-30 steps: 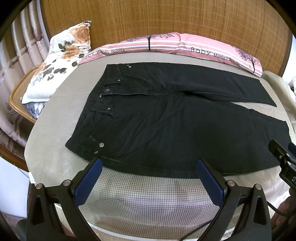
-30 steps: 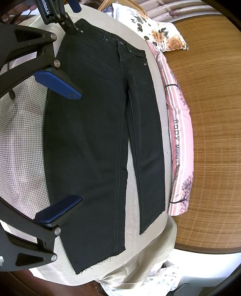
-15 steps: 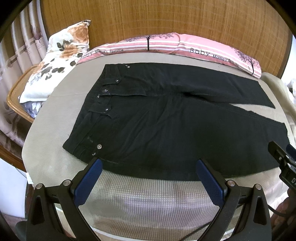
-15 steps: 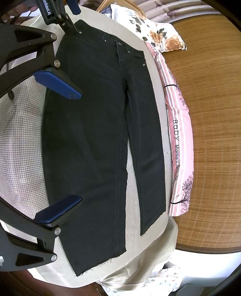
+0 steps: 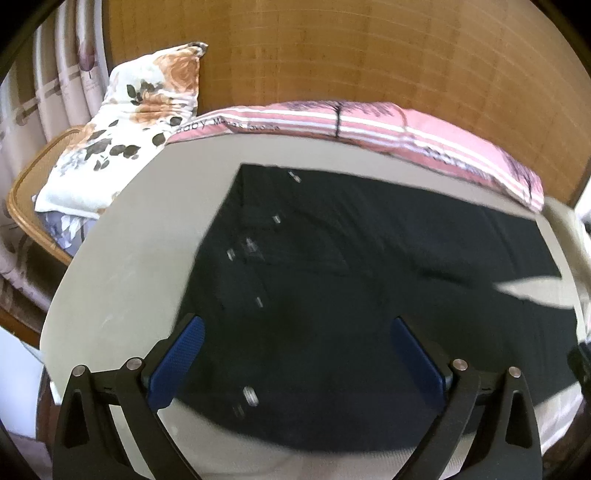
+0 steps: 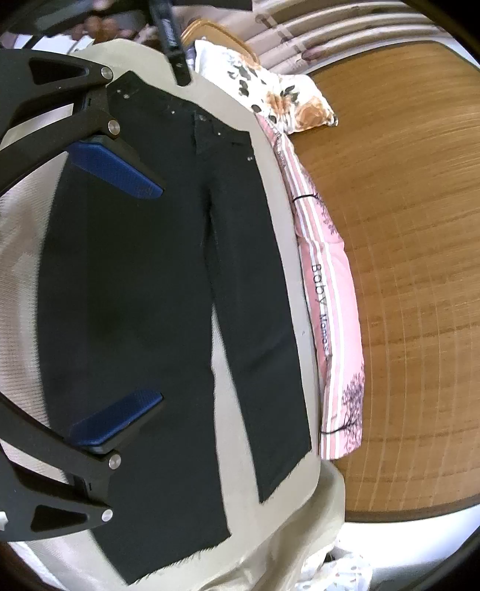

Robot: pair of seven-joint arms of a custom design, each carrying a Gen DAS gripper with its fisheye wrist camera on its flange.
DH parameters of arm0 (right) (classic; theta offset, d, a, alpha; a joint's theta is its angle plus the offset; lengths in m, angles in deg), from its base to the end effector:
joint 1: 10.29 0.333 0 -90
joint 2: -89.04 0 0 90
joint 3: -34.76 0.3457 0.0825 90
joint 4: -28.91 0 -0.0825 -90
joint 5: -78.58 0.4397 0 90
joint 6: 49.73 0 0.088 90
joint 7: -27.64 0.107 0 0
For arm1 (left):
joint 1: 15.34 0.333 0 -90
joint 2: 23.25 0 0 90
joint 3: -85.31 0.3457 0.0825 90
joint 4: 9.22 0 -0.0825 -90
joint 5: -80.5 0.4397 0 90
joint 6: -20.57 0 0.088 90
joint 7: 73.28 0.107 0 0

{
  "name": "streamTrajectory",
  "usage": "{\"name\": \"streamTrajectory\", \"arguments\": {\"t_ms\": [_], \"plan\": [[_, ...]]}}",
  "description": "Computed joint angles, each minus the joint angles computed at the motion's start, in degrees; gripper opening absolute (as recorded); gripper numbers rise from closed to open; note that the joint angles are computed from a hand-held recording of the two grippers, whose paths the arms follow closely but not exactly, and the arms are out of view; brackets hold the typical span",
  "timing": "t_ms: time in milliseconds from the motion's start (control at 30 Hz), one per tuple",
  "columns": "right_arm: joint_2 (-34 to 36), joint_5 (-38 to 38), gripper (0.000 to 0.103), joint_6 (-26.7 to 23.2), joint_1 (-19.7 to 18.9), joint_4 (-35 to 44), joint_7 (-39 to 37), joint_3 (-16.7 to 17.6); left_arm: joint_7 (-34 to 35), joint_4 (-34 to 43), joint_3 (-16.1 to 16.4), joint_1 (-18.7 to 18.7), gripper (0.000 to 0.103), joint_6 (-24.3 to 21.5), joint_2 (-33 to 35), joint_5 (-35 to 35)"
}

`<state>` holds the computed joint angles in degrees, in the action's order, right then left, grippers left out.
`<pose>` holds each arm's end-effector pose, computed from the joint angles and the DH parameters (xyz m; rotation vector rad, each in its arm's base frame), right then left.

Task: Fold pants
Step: 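Grasp the trouser waistband with the left gripper and lift it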

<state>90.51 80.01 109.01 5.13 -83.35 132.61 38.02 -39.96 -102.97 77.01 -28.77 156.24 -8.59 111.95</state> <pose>0.6304 0.2116 0.5616 -1.7362 1.6605 -0.4487 0.6916 -0.2574 0.5344 -2.1119 1.5247 -0.5690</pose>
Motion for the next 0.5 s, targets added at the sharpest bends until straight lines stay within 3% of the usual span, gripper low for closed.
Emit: {"name": "streamTrajectory", "arguments": {"t_ms": [167, 333, 433, 500], "plan": [[5.9, 6.8, 0.103, -3.2, -0.1, 7.9, -6.8, 0.6, 8.7, 6.2, 0.3, 5.1, 0.081, 4.1, 5.8, -7.7], [13.2, 13.9, 0.103, -9.0, -0.3, 18.1, -11.2, 1.2, 20.6, 14.5, -3.5, 12.9, 0.063, 7.4, 14.4, -25.7], [17.4, 14.3, 0.103, -12.5, 0.3, 23.6, -10.6, 0.7, 25.0, 20.7, -5.6, 16.4, 0.05, 6.4, 20.3, -34.8], [20.1, 12.9, 0.103, -14.9, 1.1, 26.9, -9.6, 0.1, 27.2, 25.1, -6.4, 17.8, 0.046, 5.1, 24.2, -38.6]]}}
